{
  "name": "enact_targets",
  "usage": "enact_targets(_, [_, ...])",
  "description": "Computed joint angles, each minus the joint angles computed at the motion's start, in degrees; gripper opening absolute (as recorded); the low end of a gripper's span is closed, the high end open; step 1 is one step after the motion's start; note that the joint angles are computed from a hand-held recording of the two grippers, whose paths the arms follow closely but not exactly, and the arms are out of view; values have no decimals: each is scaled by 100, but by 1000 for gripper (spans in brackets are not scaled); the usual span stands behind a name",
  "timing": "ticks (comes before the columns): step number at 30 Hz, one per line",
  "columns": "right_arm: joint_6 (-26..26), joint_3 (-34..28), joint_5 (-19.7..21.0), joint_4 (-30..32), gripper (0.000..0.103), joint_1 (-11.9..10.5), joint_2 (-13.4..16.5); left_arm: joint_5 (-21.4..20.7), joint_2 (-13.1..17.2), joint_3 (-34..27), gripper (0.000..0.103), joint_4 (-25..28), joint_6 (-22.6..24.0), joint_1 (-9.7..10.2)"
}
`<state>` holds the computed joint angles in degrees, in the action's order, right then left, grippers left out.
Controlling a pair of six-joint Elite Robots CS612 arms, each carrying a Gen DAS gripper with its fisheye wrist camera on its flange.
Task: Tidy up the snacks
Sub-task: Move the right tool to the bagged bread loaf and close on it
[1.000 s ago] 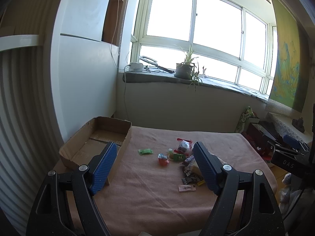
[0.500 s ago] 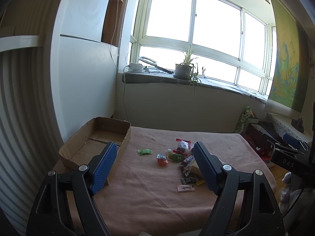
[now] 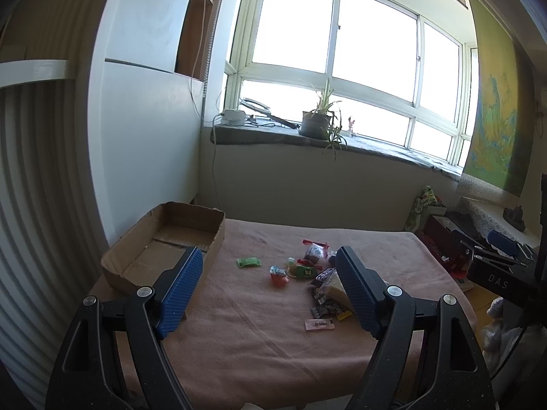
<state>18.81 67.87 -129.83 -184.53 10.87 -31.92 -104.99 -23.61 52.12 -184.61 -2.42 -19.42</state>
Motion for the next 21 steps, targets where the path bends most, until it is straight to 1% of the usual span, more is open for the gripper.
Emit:
enact_targets(2, [-30,-13,-19,19,103,8,2,-34,10,-16,80,45,-26,11])
enact_targets(5, [-88,-44,28,79,103,7,11,-199,51,-71,80,162,-136,48])
enact_targets(7, [-137,-44,161,116,103,-10,6,-335,96,-132,80,273,-230,72])
enact_targets(9, [-159,1,419,146,103,-50,-26,-509,151,-223,80,466,-327,88])
enact_targets(13, [-28,111,1140,276,103,-219,-102,-767,252,-361,80,796,-432,79])
enact_targets(17, [9,146,2207,487,103,-461,-114,-822,317,-436,80,1061,-389,27])
enact_targets(21, [138,68,3186,709,103,-711,-22,-1122,447,-661,80,1464,-479,2])
